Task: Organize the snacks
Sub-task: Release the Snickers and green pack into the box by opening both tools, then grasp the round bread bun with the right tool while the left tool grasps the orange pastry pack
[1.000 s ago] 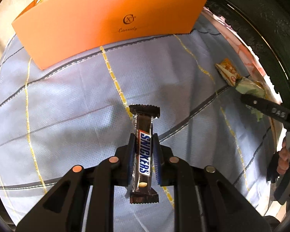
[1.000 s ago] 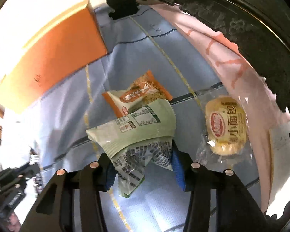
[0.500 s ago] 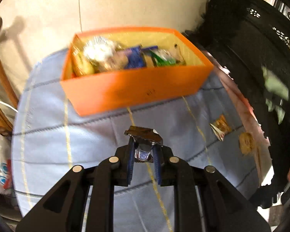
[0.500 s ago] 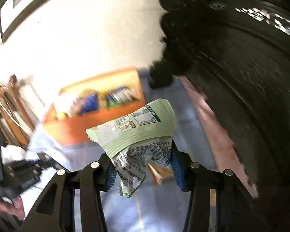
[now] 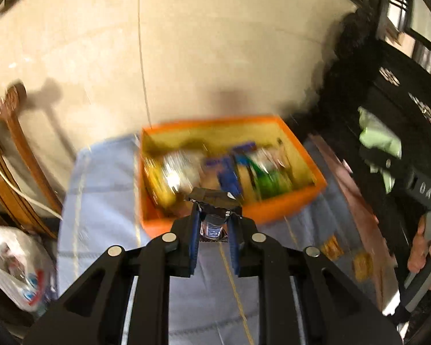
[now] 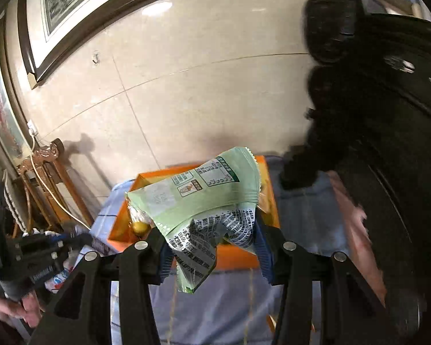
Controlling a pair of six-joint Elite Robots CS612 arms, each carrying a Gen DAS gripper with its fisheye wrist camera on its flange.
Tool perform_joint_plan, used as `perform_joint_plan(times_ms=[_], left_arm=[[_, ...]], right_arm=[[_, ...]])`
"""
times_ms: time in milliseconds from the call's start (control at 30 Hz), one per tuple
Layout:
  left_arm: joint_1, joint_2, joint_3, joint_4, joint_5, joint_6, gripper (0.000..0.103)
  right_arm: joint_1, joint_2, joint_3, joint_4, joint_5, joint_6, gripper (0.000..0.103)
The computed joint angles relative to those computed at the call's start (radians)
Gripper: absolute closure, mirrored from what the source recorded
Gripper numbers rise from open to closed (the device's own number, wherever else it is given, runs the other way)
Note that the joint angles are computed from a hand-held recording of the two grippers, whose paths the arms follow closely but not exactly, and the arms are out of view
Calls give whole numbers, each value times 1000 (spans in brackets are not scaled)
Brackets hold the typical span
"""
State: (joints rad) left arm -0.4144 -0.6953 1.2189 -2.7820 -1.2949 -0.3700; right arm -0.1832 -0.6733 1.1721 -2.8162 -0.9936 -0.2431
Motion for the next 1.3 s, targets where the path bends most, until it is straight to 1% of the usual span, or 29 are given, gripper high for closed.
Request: perform_joint_plan(times_ms=[100,167,267,300,333,367,400,433,467,533,567,633,667,700,733,767,800,833,867,900,967,1000,1067,1133,1167,1200,1233,1267,1300], left_arm=[[4,36,-87,57,93,24,87],[18,64,-154,111,89,17,87],[28,97,-222,160,98,23,87],[31,107,-241,174,92,27,87],[33,115,-258,189,84,30,86],[36,127,-279,202,76,26,61],[36,134,-290,212,80,18,39],[33,141,-302,228,97,5,8],[24,145,-294,203,133,0,4],[17,149,-283,173,124,23,4],[12,149,-277,179,99,48,4],[-3,142,-245,155,86,101,4],[-16,139,-220,121,76,159,4],[-23,137,-205,105,72,187,4],[-36,137,-187,89,52,245,4],[-43,138,-178,82,36,285,4],[-53,141,-172,83,29,334,4],[-64,148,-171,92,41,380,4],[-78,158,-173,103,64,428,4],[-87,166,-175,111,78,460,4],[-100,186,-190,130,84,521,4],[-101,194,-198,144,80,530,4],[-102,210,-225,187,55,530,4],[-103,224,-252,207,26,522,4],[-104,236,-275,220,5,523,4],[-106,247,-292,228,-17,532,4],[-108,254,-304,230,-38,547,4],[-111,266,-322,234,-62,566,4],[-116,284,-353,252,-80,586,4]], right_arm=[[20,62,-136,137,-6,-31,55],[32,100,-210,206,-30,-36,55],[44,149,-304,275,-38,-42,54],[47,164,-335,306,-28,-55,52],[51,176,-359,336,-33,-73,37],[55,180,-367,351,-44,-88,16],[60,181,-369,350,-70,-100,6],[64,174,-349,309,-113,-105,4],[65,168,-333,285,-139,-108,4],[59,139,-267,225,-251,-97,4],[53,128,-245,218,-270,-88,4],[22,81,-140,193,-310,-33,3],[10,64,-101,188,-327,-18,3],[-7,40,-39,183,-368,-2,3],[-19,25,5,173,-405,7,3],[-28,13,48,165,-458,21,3],[-38,2,100,158,-554,50,3],[-42,-2,144,142,-649,93,3],[-42,-4,168,126,-703,122,3],[-50,-6,207,120,-714,147,3],[-65,-6,231,158,-667,177,3],[-68,-2,240,140,-653,206,3],[-70,14,240,98,-632,225,3],[-64,42,208,122,-662,214,4],[-64,49,202,135,-659,219,4],[-76,45,216,105,-613,267,4],[-86,40,232,85,-585,307,13],[-85,39,241,59,-595,305,28],[-83,37,248,37,-616,270,34]])
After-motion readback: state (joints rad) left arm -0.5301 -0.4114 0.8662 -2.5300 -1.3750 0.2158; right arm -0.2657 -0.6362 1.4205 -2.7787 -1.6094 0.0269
